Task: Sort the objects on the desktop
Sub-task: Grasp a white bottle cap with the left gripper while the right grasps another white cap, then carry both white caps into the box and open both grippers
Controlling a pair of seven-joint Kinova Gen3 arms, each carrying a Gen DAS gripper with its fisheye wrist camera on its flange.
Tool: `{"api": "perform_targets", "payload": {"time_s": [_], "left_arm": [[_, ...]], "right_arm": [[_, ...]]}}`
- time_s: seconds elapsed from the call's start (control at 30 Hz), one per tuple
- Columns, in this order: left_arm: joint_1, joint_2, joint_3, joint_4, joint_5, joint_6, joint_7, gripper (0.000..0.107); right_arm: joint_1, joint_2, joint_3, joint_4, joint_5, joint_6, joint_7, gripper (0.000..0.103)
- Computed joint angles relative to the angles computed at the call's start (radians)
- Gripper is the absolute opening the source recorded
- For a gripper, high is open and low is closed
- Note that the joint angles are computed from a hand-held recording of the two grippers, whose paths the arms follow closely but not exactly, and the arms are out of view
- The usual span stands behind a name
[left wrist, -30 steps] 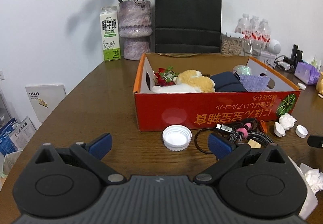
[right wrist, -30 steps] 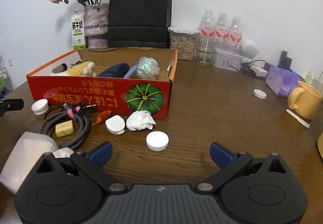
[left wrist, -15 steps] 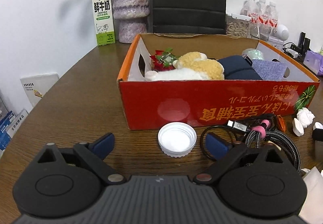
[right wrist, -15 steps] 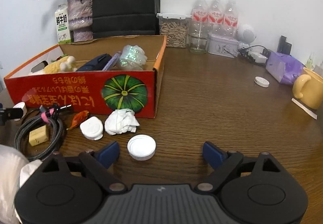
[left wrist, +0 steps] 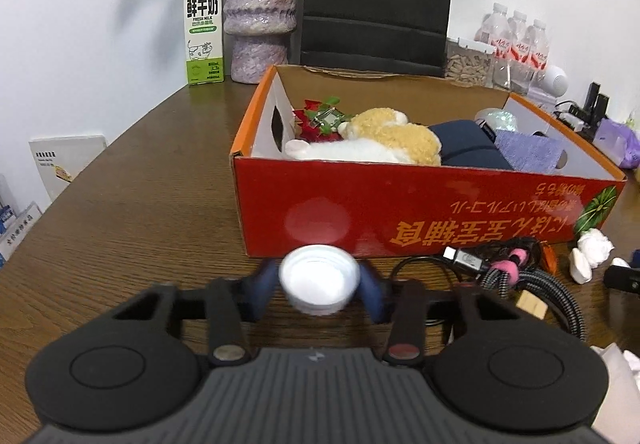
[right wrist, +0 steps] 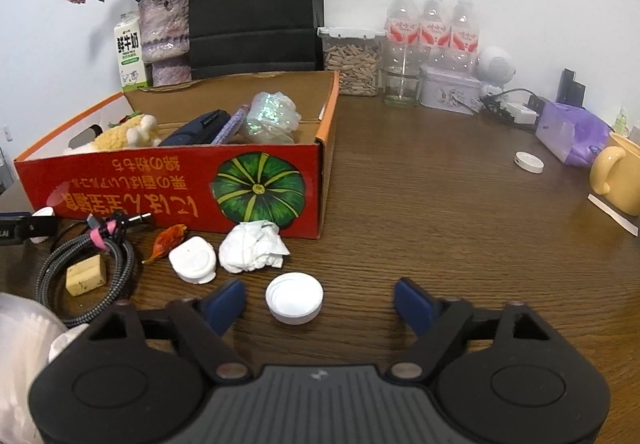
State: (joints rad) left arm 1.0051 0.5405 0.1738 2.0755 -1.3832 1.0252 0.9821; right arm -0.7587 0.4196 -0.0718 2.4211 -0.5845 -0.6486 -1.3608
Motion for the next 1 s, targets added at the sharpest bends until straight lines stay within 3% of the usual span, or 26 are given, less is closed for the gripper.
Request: {"api": "perform_targets", "payload": {"time_s": [0.1,0.13,0.53,0.87,1.0], "left_arm": [[0.002,-0.004,0.002,0.009,-0.012,-0.004,0.020,0.041],[0.003,-0.004,0.003,0.010,-0.013,-0.002,0.024,0.041],[0.036,0.010,0.007,-0.005,0.007,0.058,0.019,0.041],[0.120,0.013,0.020,-0.035,0.030,0.198,0.023,0.041],[0.137,-0.011,0.028,-0.037,0.006,0.244,0.024,0.041]], "right_arm": [[0.007,0.002,-0.016,0.017,0.025,-0.038,-0.026,0.034],[0.010,0.002,-0.020,0.021,0.030,-0.045,-0.037,0.028],[0.017,0.006,-0.040,0.055,0.067,-0.113,-0.090,0.027],[-0.083,-0.014,-0.053,0.108,-0.049,-0.261,-0.039,0.027],[-0.085,-0.061,-0.070,0.113,-0.054,-0.276,-0.010,0.027]]}}
